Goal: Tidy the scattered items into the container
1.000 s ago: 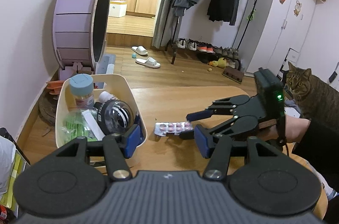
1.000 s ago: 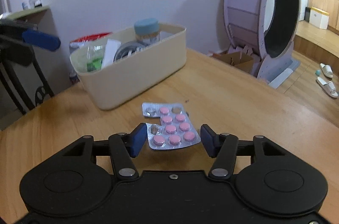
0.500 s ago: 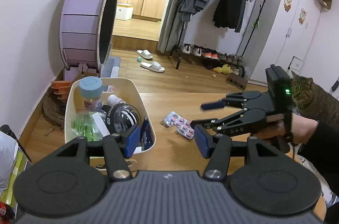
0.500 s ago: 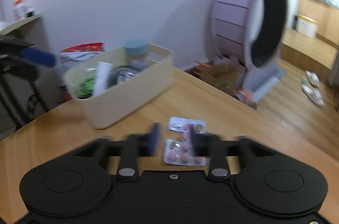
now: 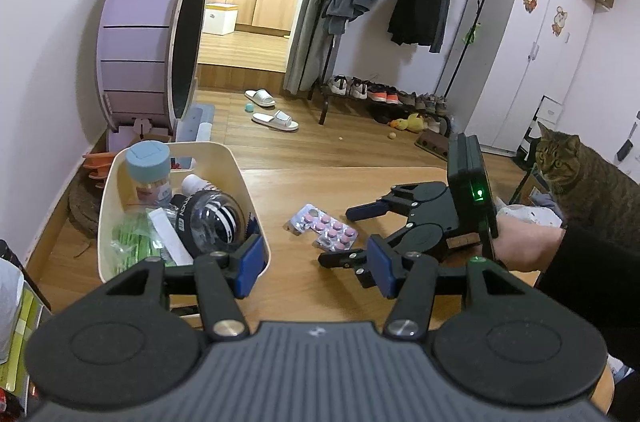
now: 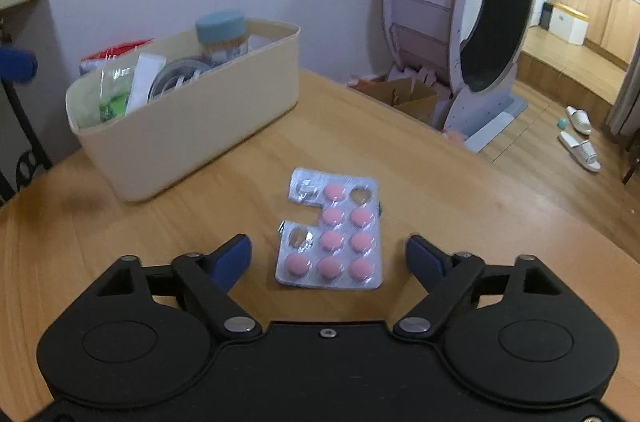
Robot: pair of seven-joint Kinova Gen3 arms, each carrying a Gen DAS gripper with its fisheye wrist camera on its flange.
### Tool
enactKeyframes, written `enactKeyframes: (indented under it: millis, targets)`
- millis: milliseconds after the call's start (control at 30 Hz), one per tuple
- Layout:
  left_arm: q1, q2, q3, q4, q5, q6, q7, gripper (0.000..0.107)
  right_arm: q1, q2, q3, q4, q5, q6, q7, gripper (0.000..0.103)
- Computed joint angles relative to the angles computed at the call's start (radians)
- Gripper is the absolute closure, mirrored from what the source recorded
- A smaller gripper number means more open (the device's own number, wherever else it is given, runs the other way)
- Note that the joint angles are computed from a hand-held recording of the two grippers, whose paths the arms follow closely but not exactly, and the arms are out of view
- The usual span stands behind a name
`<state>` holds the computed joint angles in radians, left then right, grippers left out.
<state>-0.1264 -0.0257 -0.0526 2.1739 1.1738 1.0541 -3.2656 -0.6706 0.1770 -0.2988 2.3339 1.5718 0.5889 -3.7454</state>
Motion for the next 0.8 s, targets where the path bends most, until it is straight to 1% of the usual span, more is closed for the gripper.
enactKeyframes:
  millis: [33, 67, 100, 133, 267, 433, 467, 567, 600, 633, 667, 800]
  targets:
    - [0.0, -0.001, 0.0, 0.001, 0.001, 0.001, -0.001, 0.052, -0.002, 0.001, -0.001, 0.002, 0.009, 0.004, -0.005, 0.024]
    - [0.0, -0.002, -0.001, 0.001, 0.002, 0.002, -0.002, 0.052, -0.001, -0.002, -0.002, 0.004, 0.011, 0.002, -0.007, 0.03]
    - [0.0, -0.001, -0.001, 0.0, 0.002, 0.003, -0.003, 0.052, 0.001, -0.006, -0.002, 0.006, 0.01, 0.001, -0.005, 0.044]
    - [0.0, 0.001, -0.001, -0.001, 0.002, 0.003, -0.004, 0.052, 0.003, -0.012, -0.002, 0.006, 0.002, -0.002, 0.004, 0.05]
    - [0.0, 0.007, 0.0, -0.007, 0.003, 0.001, -0.003, 0.052, -0.003, -0.025, -0.003, 0.004, -0.032, -0.01, 0.044, 0.05]
    - [-0.003, 0.013, 0.002, -0.012, 0.005, 0.003, -0.005, 0.052, -0.005, -0.047, -0.002, 0.017, -0.028, -0.031, 0.016, 0.05]
    - [-0.003, 0.014, 0.002, -0.013, 0.005, 0.003, -0.005, 0.052, -0.004, -0.051, -0.002, 0.021, -0.017, -0.032, -0.001, 0.054]
    - [-0.004, 0.017, 0.003, -0.015, 0.006, 0.002, -0.005, 0.052, -0.006, -0.067, -0.006, 0.026, -0.021, -0.026, -0.013, 0.054]
    - [-0.005, 0.018, 0.003, -0.016, 0.006, 0.0, -0.004, 0.052, -0.007, -0.073, -0.007, 0.026, -0.03, -0.024, -0.007, 0.056]
    - [-0.005, 0.02, 0.004, -0.017, 0.006, -0.001, -0.004, 0.052, -0.007, -0.079, -0.007, 0.024, -0.04, -0.024, 0.004, 0.067]
    - [-0.006, 0.02, 0.004, -0.017, 0.007, -0.001, -0.004, 0.052, -0.007, -0.086, -0.006, 0.023, -0.051, -0.025, 0.015, 0.082]
    - [-0.008, 0.022, 0.004, -0.015, 0.009, -0.003, -0.007, 0.052, -0.013, -0.111, -0.007, 0.022, -0.069, -0.019, 0.036, 0.082]
